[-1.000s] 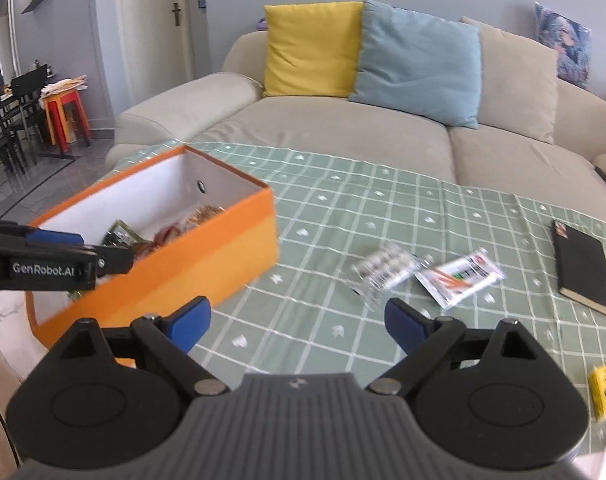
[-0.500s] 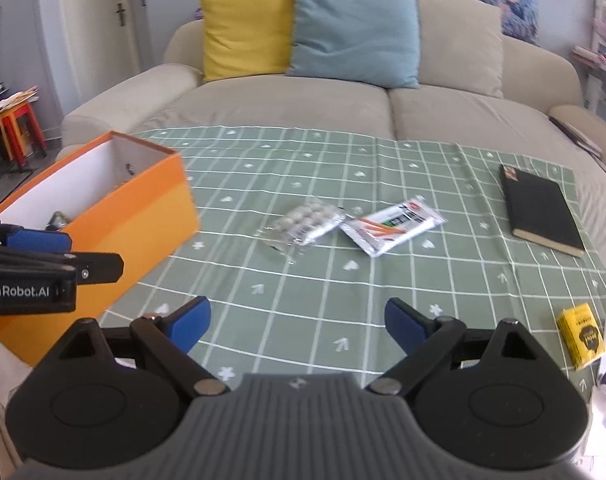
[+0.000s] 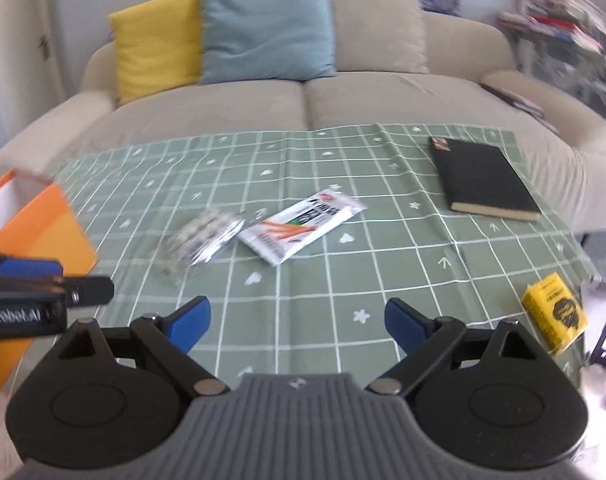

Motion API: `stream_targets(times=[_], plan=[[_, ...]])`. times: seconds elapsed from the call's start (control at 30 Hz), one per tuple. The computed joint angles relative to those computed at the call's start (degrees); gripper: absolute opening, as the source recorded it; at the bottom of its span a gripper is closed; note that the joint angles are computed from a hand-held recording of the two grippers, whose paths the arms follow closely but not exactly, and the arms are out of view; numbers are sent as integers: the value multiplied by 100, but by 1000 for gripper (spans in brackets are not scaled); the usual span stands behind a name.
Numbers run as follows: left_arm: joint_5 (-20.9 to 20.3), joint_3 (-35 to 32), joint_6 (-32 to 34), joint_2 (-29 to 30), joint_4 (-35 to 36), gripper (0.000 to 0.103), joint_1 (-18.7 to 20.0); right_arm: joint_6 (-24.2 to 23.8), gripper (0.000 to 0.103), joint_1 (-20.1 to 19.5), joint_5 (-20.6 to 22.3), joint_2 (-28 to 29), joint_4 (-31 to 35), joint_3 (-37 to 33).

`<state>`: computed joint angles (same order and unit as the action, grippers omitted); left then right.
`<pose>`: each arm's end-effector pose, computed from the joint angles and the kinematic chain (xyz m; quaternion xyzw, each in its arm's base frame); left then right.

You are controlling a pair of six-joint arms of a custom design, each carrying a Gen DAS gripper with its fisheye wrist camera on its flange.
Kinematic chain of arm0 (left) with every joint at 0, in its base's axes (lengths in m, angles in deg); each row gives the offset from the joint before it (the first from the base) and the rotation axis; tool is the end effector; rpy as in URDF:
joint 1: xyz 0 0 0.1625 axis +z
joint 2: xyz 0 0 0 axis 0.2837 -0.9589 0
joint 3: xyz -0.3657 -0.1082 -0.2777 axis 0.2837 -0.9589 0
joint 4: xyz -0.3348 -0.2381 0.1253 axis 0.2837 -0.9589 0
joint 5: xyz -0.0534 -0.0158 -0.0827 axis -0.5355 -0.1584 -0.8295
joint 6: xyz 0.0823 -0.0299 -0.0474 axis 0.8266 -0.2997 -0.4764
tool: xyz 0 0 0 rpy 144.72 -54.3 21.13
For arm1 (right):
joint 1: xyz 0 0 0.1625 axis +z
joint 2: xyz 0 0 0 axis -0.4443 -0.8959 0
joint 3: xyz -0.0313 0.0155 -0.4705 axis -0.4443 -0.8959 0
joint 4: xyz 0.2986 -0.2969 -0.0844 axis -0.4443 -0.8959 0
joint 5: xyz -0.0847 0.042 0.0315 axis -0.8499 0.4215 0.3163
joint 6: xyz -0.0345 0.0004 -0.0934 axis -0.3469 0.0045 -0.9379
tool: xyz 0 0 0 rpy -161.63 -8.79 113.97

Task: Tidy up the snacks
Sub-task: 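Move both open tools over the quail-egg pack and spicy-strip packet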

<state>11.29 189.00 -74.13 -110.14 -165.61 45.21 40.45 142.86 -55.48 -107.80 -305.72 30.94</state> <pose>-0.0367 -0.4919 0.2472 0.2241 0.8749 -0.2919 0.3147 0.2990 -0.4639 -0.0546 0.1361 -0.8599 0.3718 0.3221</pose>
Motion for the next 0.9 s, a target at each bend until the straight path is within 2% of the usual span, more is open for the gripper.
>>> stream_targets(times=[0.1, 0.2, 0.27, 0.43, 0.53, 0.67, 0.9], plan=[[-140, -264, 107, 243, -28, 74, 184, 284, 91, -153, 150, 26, 105, -107], [-325, -515, 249, 486, -144, 81, 374, 838, 91, -294, 336, -18, 522, -238], [-307, -707, 326, 677, -167, 84, 466, 947, 91, -328, 237, 41, 648, -411], [-399, -1099, 790, 1054, -133, 84, 641, 1030, 91, -481, 244, 106, 745, -615], [-483, -1307, 1093, 1225, 1, 88, 702, 1075, 91, -601, 293, 133, 777, -751], [-358, -1491, 1427, 1465, -105, 88, 755, 1054, 91, -712, 235, 184, 721, -872], [-368, -1756, 1698, 1682, 67, 88, 858, 1016, 91, -822, 589, 264, 691, -964]])
